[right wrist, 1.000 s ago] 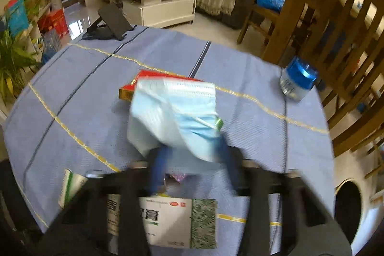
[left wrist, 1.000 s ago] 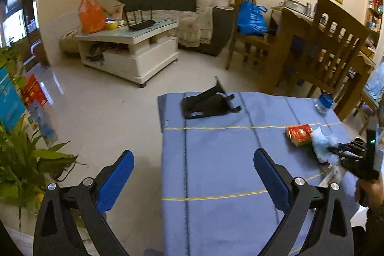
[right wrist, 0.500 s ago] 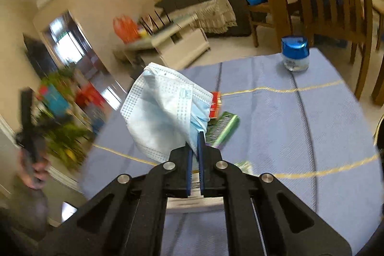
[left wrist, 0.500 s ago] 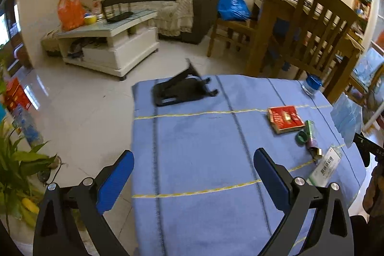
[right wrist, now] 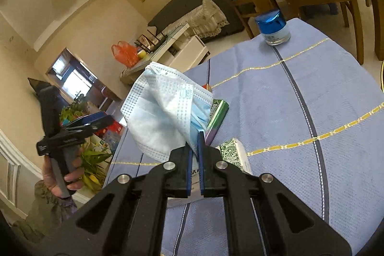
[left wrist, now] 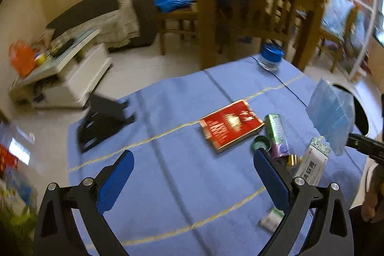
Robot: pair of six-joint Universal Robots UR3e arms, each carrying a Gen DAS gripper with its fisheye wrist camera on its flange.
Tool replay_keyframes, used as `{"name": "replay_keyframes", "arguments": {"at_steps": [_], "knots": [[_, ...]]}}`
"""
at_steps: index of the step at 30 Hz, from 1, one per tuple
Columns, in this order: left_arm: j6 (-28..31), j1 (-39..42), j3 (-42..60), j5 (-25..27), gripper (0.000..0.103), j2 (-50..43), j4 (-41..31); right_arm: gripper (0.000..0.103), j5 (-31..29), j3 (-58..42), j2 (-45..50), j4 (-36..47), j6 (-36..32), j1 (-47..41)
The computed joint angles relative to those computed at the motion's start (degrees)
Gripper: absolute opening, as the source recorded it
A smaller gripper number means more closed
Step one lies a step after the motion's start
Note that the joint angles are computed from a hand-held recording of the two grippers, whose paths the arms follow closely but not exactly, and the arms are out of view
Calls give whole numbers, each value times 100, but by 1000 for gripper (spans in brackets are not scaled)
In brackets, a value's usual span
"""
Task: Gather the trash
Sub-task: 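Grasp the blue face mask with the right tool and lift it, then grasp the green Doublemint gum tube with the left tool while the right tool holds the mask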
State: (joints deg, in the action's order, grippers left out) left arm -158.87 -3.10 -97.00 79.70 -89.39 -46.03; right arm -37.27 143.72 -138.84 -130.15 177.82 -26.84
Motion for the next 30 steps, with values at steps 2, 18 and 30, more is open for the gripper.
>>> {"name": "replay_keyframes", "arguments": {"at_steps": [2, 18, 30], "knots": [[-37, -367, 323, 208, 96, -521, 166, 5, 145, -3, -277, 486, -195, -231], [-1613, -858, 3487, 63, 94, -3040, -1610, 5, 501, -33, -808, 1716, -773, -843], [-898, -1148, 4248, 329, 92, -3493, -1702, 5, 759, -235, -1401, 3139, -1465, -1359]]}}
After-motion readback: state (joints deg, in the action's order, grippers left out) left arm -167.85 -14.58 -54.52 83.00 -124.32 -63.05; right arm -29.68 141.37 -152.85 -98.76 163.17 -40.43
